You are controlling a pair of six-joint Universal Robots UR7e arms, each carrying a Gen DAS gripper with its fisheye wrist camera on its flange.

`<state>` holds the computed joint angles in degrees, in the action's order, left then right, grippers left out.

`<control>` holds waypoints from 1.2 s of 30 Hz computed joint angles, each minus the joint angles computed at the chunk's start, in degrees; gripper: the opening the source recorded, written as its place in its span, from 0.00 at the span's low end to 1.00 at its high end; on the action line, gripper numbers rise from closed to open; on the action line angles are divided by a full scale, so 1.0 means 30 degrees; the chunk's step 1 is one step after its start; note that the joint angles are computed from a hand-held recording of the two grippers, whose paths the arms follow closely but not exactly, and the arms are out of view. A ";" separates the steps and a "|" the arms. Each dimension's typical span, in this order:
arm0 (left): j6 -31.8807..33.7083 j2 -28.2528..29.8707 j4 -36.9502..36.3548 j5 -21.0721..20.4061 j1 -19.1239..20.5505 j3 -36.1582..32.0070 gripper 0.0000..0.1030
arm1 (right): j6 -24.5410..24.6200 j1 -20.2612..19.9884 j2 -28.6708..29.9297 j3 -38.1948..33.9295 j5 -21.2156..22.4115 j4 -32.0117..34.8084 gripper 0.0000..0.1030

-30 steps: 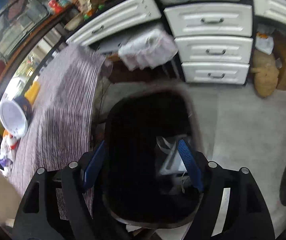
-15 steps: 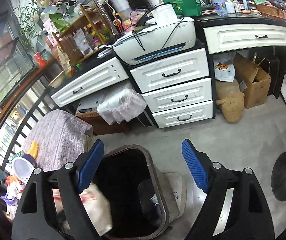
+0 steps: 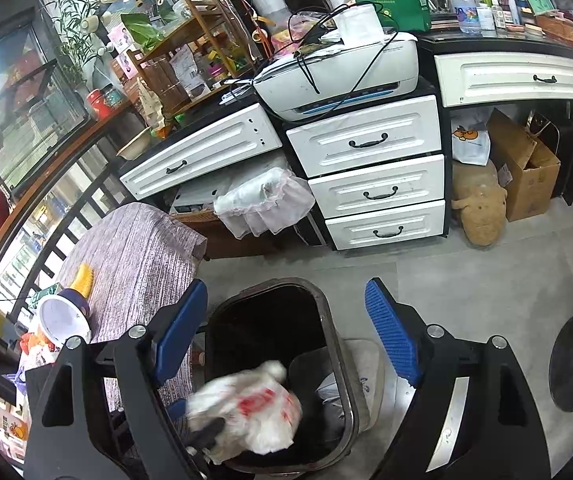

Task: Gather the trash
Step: 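Open both grippers to drop the mask and bag into the bin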

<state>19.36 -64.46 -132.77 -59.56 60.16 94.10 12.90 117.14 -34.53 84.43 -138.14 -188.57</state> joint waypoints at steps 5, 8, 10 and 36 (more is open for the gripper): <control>0.0540 0.0039 0.0014 -0.0044 -0.0137 0.0269 0.71 | -0.0100 0.0016 0.0043 -0.0068 -0.0145 0.0038 0.79; 0.1036 -0.0241 -0.0757 -0.0121 -0.0300 0.0814 0.81 | -0.0179 0.0016 0.0018 -0.0050 -0.0119 -0.0037 0.79; 0.1528 -0.0464 -0.1179 -0.0581 -0.0356 0.1066 0.82 | -0.0279 0.0052 -0.0018 -0.0031 -0.0148 -0.0122 0.79; 0.2658 -0.5934 -0.3376 -0.1651 0.0480 0.1617 0.92 | -0.4294 0.1616 0.1798 -0.2631 0.3649 0.1083 0.88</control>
<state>27.33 -82.27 -142.90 -64.51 61.60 98.95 0.02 121.98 -29.14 76.53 -127.19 -185.32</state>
